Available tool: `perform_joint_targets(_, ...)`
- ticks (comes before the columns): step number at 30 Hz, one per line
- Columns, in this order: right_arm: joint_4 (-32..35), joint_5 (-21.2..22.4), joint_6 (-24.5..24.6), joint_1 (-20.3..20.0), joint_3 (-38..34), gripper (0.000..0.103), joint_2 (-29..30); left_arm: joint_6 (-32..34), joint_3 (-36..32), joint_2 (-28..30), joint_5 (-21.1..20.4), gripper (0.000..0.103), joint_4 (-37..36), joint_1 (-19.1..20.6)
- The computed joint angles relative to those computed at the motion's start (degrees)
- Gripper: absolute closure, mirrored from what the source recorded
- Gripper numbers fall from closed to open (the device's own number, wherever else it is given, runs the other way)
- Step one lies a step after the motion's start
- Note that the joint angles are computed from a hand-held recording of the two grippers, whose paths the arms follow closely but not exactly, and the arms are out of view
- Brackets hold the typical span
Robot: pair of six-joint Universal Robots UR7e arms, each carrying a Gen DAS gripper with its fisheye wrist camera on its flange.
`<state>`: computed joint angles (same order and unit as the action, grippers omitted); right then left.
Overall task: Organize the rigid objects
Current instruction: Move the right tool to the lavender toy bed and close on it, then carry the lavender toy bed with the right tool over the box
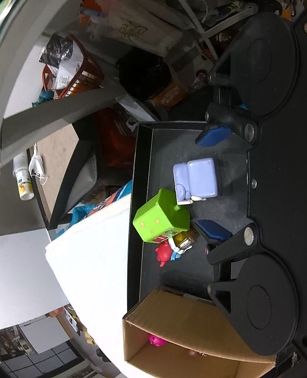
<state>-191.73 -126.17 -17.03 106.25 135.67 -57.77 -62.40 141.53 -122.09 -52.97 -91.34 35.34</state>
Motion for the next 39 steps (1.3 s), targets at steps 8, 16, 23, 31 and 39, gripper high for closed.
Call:
perform_joint_targets(8,2.0,-2.2,0.4,0.1,-2.9,0.035,3.2,0.1,0.0,0.1,0.0,0.093,-0.1,0.1)
perform_joint_targets(16,10.6,-4.1,3.9,2.1,-3.4,0.060,2.7,0.2,0.1,0.3,0.0,0.093,-0.2,0.2)
perform_joint_targets(23,13.8,-4.9,7.7,4.2,-3.0,0.060,1.0,0.4,0.1,0.1,0.0,0.093,-0.2,0.2)
perform_joint_targets(31,17.7,-4.7,10.5,7.7,-3.4,0.060,-1.5,0.4,0.1,0.2,-0.1,0.093,-0.1,0.0)
perform_joint_targets(39,20.1,-3.4,11.9,11.7,-5.2,0.060,-2.9,0.7,0.2,0.1,-0.3,0.093,-0.3,-0.2)
